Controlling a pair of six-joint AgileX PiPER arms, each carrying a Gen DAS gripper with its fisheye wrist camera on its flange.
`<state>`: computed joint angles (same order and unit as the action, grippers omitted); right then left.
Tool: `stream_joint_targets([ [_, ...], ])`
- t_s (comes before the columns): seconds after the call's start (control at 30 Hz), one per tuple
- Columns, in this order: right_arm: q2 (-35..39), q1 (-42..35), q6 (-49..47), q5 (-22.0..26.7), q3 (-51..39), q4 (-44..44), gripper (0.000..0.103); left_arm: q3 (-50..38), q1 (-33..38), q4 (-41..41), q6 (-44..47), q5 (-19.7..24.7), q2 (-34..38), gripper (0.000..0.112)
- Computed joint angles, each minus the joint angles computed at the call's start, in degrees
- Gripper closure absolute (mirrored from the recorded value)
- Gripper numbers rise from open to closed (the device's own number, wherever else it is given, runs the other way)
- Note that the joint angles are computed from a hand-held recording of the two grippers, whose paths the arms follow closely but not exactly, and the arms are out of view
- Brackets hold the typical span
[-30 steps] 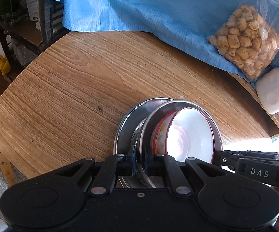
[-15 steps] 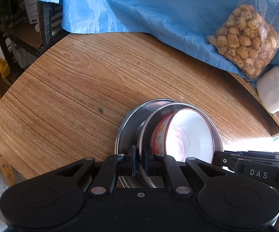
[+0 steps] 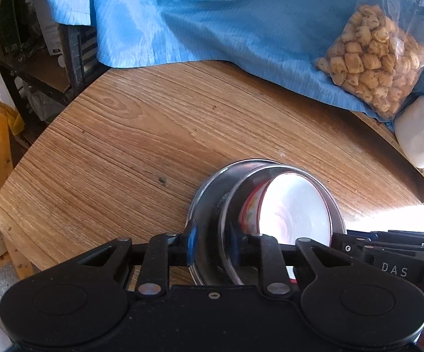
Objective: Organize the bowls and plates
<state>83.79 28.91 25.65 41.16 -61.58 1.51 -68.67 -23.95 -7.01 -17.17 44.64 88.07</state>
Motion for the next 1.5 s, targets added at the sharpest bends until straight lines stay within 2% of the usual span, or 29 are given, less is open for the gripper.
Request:
stream_joint_targets([
  [0.1, -0.3, 0.2, 0.6, -0.3, 0.4, -0.4, 0.082, -0.2, -0.7, 2.8, -2.2, 0.3, -0.5, 0.075],
  [0.2, -1.0, 1.0, 2.1, -0.3, 0.9, -2.1, 0.081, 0.0, -1.1, 4.7, -3.5, 0.4, -1.3, 0.069],
  [0.23, -1.1, 1.6, 3.7, 0.0, 0.9, -3.8, 0.075, 0.1, -1.3, 5.5, -4.1, 0.5, -1.5, 0.067],
  [0.3, -1.6, 2.7, 7.0, 0.8, 1.0, -7.0, 0.064, 0.2, -2.0, 7.8, -5.9, 0.7, -2.0, 0.055],
  [0.43, -3.1, 3.0, 8.3, 0.2, 2.4, -7.5, 0.056, 0.8, -2.7, 10.9, -8.9, 0.8, -3.4, 0.043],
  [0.57, -4.2, 5.3, 13.0, 0.7, 2.9, -12.2, 0.051, 0.7, -4.3, 15.1, -13.2, 1.7, -4.3, 0.03],
  [0.73, -6.7, 7.1, 18.2, -0.7, 5.1, -16.9, 0.038, 2.3, -5.9, 20.1, -19.1, 1.4, -6.4, 0.012],
  [0.77, -7.4, 7.6, 19.7, -1.0, 5.8, -18.4, 0.037, 3.4, -6.2, 21.9, -21.4, 0.6, -7.4, 0.011],
  [0.93, -11.0, 9.5, 26.8, -1.9, 8.9, -25.2, 0.018, 7.7, -7.5, 28.5, -30.7, -1.4, -10.7, 0.01],
  [1.13, -17.3, 8.3, 27.6, -5.2, 13.3, -28.1, 0.0, 12.4, -14.4, 41.4, -48.8, -1.2, -15.0, 0.01],
  [1.2, -19.9, 7.5, 26.3, -6.4, 14.8, -28.0, 0.0, 13.2, -17.0, 44.1, -53.3, -0.6, -16.5, 0.01],
  [1.33, -24.8, 5.9, 19.6, -6.3, 16.6, -24.2, 0.0, 13.5, -24.6, 51.0, -64.7, 5.7, -17.6, 0.01],
  [1.5, -30.8, 5.2, 14.6, -4.3, 18.3, -21.7, 0.0, 12.4, -35.5, 56.2, -73.4, 16.9, -17.1, 0.01],
])
